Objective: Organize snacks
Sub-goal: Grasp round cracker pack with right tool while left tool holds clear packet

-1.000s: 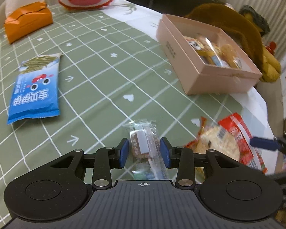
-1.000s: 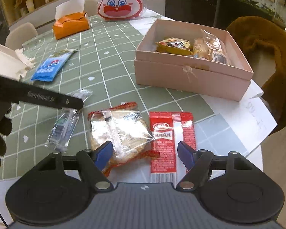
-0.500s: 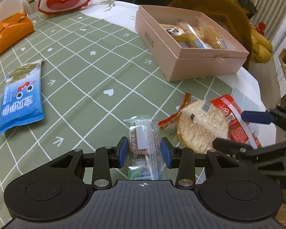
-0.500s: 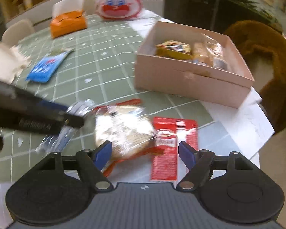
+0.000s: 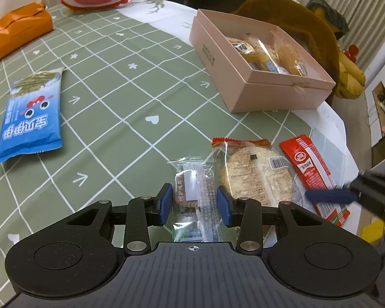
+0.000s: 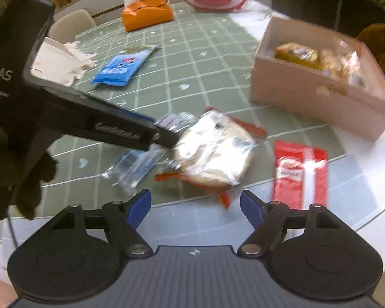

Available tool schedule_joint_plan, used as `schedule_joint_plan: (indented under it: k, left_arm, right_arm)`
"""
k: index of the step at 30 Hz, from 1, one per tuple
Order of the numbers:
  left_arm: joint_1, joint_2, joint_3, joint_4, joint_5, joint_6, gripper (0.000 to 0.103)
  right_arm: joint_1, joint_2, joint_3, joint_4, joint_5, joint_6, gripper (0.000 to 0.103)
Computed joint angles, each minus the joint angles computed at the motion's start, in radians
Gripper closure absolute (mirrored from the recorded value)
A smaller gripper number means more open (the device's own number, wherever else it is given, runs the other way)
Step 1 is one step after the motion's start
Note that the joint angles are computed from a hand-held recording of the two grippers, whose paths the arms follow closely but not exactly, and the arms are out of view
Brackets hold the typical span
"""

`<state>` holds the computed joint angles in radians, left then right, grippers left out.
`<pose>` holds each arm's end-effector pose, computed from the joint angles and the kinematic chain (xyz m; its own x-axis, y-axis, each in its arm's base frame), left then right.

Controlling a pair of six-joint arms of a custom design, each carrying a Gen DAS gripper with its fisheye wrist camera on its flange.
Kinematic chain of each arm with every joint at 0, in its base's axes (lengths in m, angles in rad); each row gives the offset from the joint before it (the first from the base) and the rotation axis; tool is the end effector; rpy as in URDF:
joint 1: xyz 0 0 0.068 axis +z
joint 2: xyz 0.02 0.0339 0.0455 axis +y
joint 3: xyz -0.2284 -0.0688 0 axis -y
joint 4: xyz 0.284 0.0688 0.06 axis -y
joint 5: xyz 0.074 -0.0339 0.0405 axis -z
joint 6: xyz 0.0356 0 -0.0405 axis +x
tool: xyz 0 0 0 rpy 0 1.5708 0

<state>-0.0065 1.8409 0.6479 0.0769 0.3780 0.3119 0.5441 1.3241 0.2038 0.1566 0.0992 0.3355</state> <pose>0.2884 -0.0150 -0.0044 -0.8034 0.2904 -0.5197 0.4357 0.8817 -0.1808 0.1766 0.1027 0.0156 -0.8172 -0.1115 -0.5655 -0.2094 0.9715 0.1110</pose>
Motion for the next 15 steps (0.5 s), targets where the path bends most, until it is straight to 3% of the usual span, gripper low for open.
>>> schedule_joint_plan:
  k: [4,7,11,15]
  left_arm:
    - [0.014,0.000,0.006,-0.018,0.012,-0.006,0.060]
    - [0.032,-0.005,0.005,-0.031,0.021,-0.010,0.060]
    - [0.077,0.004,0.016,-0.049,0.059,-0.034,0.060]
    - [0.107,0.023,0.043,-0.079,0.093,-0.041,0.059]
  right_arm:
    - [-0.043,-0.013,0.009,0.002,0.058,0.072,0.026]
    - [-0.111,0.002,0.022,0.021,0.025,0.098,0.026]
    - [-0.145,0.100,0.078,0.053,-0.048,0.044,0.026]
    - [-0.064,0.207,0.133,0.079,-0.023,-0.014,0.026]
